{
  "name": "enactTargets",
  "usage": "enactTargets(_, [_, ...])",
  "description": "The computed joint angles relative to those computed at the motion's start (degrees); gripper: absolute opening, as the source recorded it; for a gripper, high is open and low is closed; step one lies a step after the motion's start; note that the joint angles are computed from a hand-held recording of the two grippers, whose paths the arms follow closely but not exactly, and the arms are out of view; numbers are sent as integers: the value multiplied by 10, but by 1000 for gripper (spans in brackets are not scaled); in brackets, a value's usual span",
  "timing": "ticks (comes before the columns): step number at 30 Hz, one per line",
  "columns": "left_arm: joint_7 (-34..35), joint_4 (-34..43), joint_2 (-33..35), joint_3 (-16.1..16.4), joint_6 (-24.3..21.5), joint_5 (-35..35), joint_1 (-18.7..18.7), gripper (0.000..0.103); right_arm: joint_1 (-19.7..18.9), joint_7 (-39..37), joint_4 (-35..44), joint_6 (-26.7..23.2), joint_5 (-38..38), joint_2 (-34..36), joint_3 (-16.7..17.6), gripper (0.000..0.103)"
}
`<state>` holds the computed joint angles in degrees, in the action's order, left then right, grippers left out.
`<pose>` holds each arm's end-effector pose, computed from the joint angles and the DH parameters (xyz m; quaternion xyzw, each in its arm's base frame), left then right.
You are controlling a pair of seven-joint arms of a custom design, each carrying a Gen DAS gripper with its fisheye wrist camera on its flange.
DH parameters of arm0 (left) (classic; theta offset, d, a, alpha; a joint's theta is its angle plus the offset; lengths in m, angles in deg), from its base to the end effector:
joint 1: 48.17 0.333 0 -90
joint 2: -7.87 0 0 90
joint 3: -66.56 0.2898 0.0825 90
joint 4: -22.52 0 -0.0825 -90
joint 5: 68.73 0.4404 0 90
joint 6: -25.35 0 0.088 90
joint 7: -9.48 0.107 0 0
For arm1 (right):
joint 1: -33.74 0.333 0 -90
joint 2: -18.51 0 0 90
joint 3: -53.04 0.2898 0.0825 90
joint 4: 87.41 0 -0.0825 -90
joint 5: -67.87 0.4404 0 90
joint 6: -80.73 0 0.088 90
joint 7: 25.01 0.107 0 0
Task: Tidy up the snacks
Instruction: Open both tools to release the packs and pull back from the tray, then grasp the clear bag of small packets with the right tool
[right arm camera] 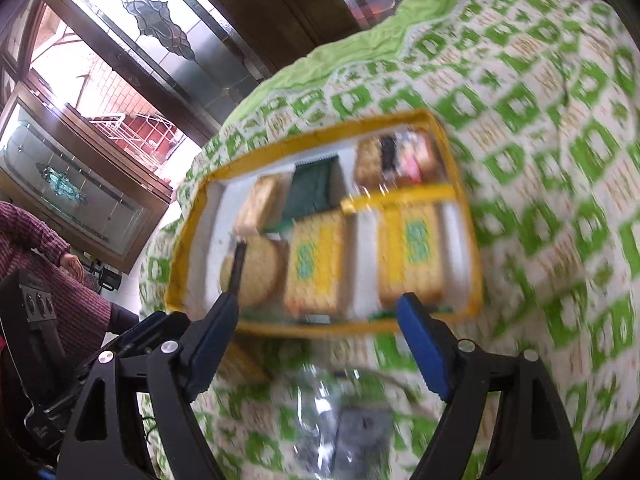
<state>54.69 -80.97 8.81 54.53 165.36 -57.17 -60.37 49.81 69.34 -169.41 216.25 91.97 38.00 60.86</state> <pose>0.6096 -0.2732 0.5560 -0.7485 0.5833 -0.2839 0.1376 0.6943 0.2965 0.5356 -0.6964 0.6258 0.0280 0.3500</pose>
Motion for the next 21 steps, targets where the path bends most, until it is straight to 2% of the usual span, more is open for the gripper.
enactTargets(6, [-13,-40,-29,-8,-2,-1,-7,80,1,-4,-111,16,8,-76,-4,81])
enactTargets(12, [-25,-76,-54,-14,0,-12,-10,80,9,-2,-180,25,3,-124,-10,81])
enactTargets(21, [-42,-105,-78,-17,-3,-11,-5,80,21,1,-211,22,-13,-144,-14,81])
